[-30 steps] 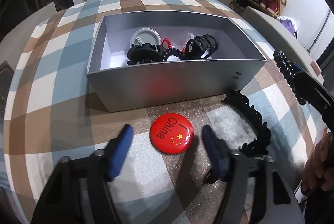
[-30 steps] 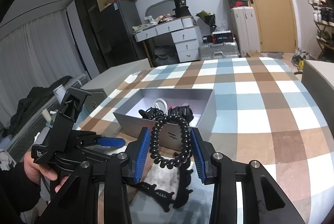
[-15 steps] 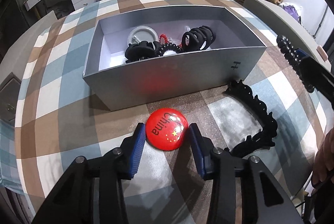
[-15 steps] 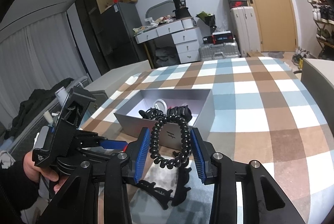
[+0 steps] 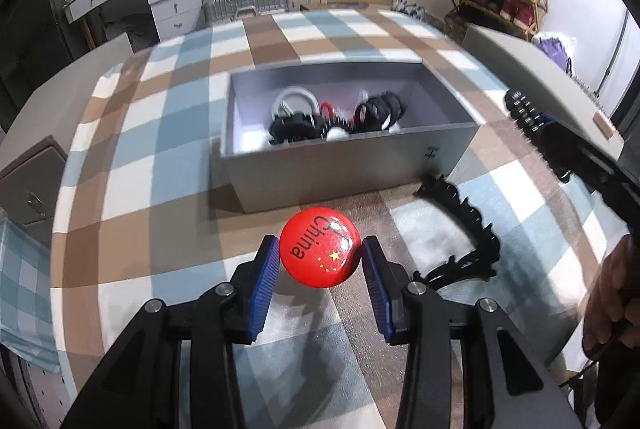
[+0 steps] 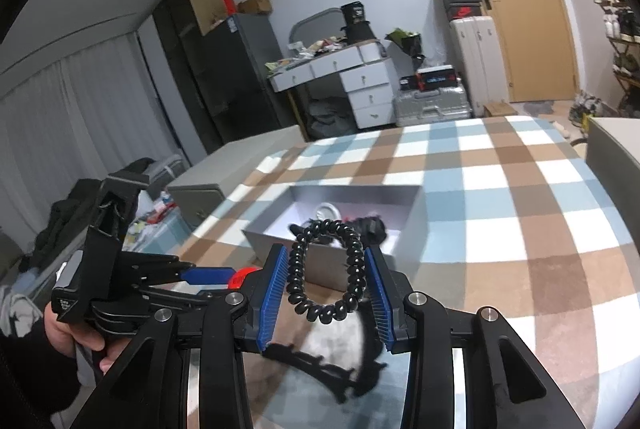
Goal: Organize jewelry
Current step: 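Grasp the red China ball with the left gripper while the right holds the bracelet, then lower the red ball and bracelet into the silver box while both grippers open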
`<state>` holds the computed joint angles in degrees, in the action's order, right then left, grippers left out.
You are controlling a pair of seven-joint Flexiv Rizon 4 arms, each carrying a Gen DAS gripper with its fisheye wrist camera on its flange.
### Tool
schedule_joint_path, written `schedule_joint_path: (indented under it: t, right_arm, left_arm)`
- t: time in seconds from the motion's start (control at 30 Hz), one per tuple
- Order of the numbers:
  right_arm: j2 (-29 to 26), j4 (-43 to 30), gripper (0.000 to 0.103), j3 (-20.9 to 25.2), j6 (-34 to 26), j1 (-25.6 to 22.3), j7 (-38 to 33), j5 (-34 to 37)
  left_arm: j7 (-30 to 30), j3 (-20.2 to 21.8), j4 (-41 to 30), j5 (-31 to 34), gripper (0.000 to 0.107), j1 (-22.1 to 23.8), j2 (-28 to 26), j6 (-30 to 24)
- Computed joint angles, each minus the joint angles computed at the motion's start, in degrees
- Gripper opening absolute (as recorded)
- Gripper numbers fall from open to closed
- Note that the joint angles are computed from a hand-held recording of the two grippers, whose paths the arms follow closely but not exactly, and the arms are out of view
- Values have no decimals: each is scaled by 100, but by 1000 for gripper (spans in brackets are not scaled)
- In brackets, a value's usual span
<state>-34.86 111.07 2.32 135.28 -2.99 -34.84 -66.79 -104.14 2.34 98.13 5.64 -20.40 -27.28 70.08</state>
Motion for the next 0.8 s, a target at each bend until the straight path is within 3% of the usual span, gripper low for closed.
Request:
schedule_joint_path:
  t: [0.27, 0.4, 0.8]
  right_arm:
    - [-201, -590, 40, -100, 96, 93, 587, -500]
    - [-422, -1162, 40, -306, 167, 186, 1262, -987]
    - [-1221, -3124, 40, -1627, 736, 952, 3276, -2232]
  left_arm:
    - [14, 25, -20, 15, 36, 61, 102, 494]
    - [195, -44, -159, -125, 36, 173, -11, 689]
    - [1038, -506, -758, -1036, 36, 569, -634, 683]
